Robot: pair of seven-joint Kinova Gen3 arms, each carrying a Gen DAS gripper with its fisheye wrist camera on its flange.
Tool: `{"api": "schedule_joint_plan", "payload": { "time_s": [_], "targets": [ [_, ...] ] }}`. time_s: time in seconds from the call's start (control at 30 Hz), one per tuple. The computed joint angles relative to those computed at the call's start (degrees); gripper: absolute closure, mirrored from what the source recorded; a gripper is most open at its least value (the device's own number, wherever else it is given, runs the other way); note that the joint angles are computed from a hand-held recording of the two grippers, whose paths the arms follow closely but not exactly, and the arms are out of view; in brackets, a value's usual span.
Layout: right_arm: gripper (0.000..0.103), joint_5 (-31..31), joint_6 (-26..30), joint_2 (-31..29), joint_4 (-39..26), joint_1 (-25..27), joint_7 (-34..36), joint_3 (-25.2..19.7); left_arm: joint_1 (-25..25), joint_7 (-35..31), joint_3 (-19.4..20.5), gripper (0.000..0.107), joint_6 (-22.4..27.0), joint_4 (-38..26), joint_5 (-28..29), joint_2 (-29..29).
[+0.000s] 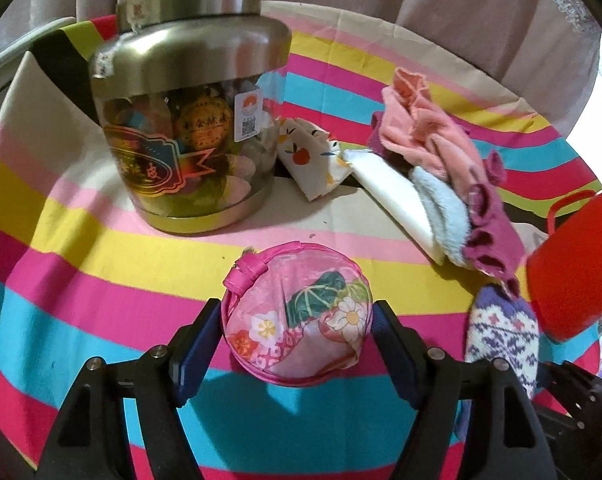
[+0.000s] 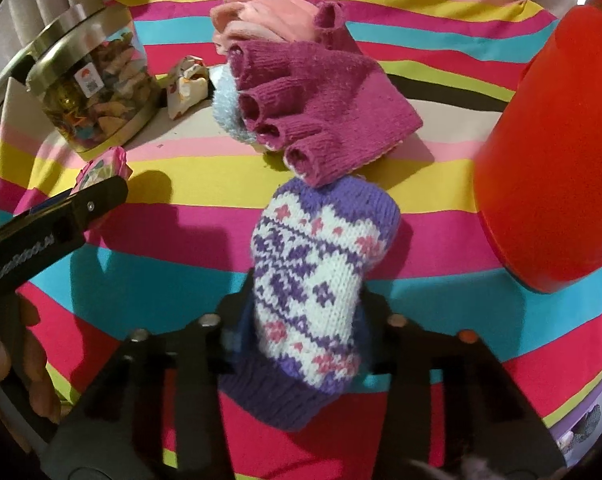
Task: Organize soft objects
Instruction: 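Grasp the pink round pouch with the left tool while the right tool grasps the purple knit mitten, then carry both items into the white box and open both tools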
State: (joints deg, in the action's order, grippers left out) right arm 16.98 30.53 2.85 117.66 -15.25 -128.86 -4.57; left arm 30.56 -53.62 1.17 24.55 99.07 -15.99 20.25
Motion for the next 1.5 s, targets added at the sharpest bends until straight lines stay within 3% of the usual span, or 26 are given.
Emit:
{"api": "schedule_joint_plan", "payload": {
  "time_s": [0.13, 0.4, 0.77, 1.2, 1.33, 1.5],
  "targets": [
    [0.073, -2.6, -1.2, -1.4, 1.0, 0.6, 2.6, -0.2, 0.4, 0.1, 0.3, 0.033, -1.2, 1.5, 0.0, -1.8],
    [0.074, -8.8, -2.4, -8.3, 4.9, 3.4, 9.7, 0.5, 2.9, 4.6, 0.4, 0.033, -2.7, 6.0, -2.8, -6.7],
    [0.074, -12.9, -0.8, -18.7, 9.1, 8.1, 14.7, 0.2, 3.5, 10.8, 5.9, 0.033, -2.3, 9.7, -6.5, -12.6],
    [0.074, -18.8, 7.4, -33.8, 14.1, 13.0, 27.1, 11.1, 9.7, 12.8, 11.9, 0.033, 0.7, 6.8, -9.0, -12.3],
    [0.074, -17.2, 11.2, -38.0, 15.0, 17.4, 30.4, 14.7, 12.6, 10.8, 13.1, 0.033, 1.5, 4.1, -8.0, -10.5],
    [0.074, -14.2, 15.4, -41.2, 15.0, 22.7, 35.6, 23.4, 16.7, 6.1, 14.3, 0.033, 2.2, -0.2, -5.5, -7.3]
  ]
}}
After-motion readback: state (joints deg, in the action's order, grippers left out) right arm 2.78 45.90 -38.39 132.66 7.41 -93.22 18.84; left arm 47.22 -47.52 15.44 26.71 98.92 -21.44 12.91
